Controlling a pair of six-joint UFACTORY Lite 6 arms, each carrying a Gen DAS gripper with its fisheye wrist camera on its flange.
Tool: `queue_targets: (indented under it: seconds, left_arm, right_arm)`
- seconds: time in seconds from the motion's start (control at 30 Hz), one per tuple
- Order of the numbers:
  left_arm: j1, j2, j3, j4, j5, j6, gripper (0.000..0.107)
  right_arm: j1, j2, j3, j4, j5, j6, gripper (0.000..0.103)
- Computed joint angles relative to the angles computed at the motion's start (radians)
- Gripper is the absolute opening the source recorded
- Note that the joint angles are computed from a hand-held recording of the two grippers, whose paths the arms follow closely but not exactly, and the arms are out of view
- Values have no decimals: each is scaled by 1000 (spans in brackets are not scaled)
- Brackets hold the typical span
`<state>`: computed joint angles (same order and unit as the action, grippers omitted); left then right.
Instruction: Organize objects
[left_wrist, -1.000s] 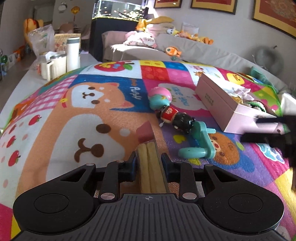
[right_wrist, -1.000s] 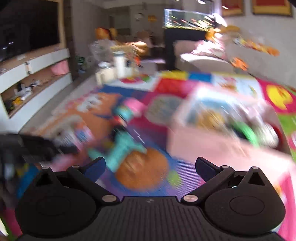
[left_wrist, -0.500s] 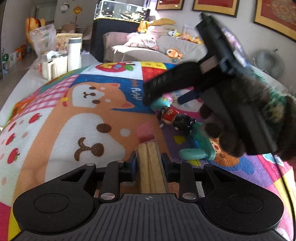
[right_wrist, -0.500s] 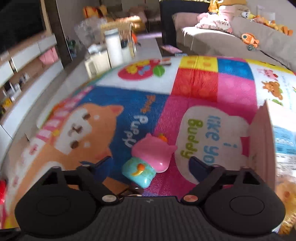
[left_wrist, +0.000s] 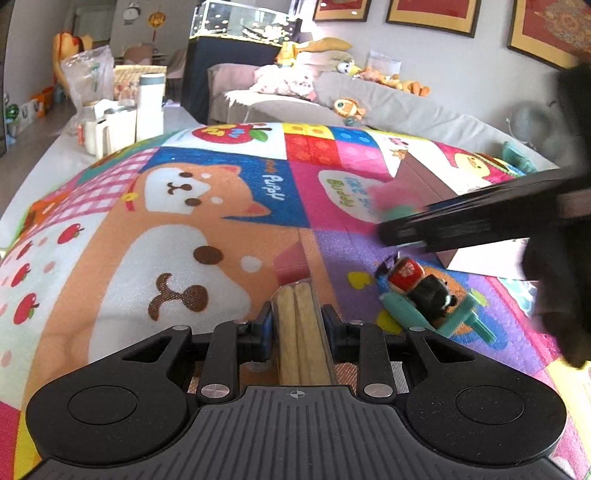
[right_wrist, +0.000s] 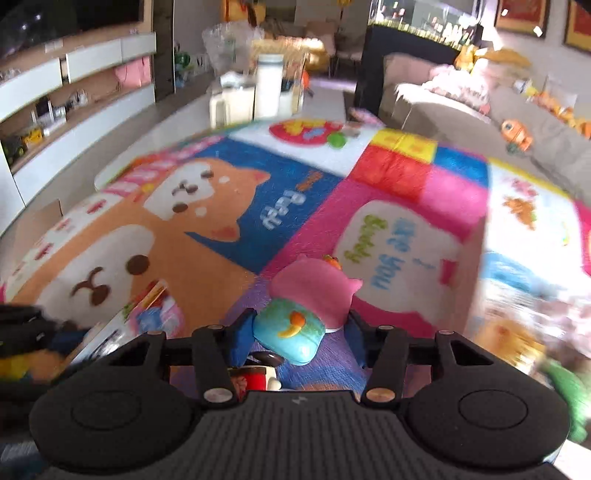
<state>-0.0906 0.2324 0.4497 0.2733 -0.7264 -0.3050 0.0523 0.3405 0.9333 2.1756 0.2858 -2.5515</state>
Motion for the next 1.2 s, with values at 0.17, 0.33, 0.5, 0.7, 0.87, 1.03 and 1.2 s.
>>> queue_targets:
  seconds: [0.17,0.33,0.5,0.7,0.87,1.03,1.2]
  left_arm:
    - [-19,-3,-1,-39,8,33,30]
    - [-34,-9,-2,-71,17,60,30]
    - [-62,-22,-8,-132,29,112,30]
    - [-95,-157,-57,-97,120,36,26]
    - [-217,-327,-25,-63,243,6,26]
    - [-365,-197,239,-92,334,-3,26]
    - [-423,126,654,51,368,-229,26]
  right_arm:
    - [-241,-316,-255,-372,199,287,52]
    - [-537,-483,-447,-601,317,359,52]
    - [-783,-487,-591,-537,347,110,52]
    - [-926,-344,-622,-318,446,-235,52]
    - [-979,-202,-559,-304,528,-250,52]
    - [-1085,-155,-528,-430,635,-179,53]
    - [-1135,-129,-517,-461,693,-163,53]
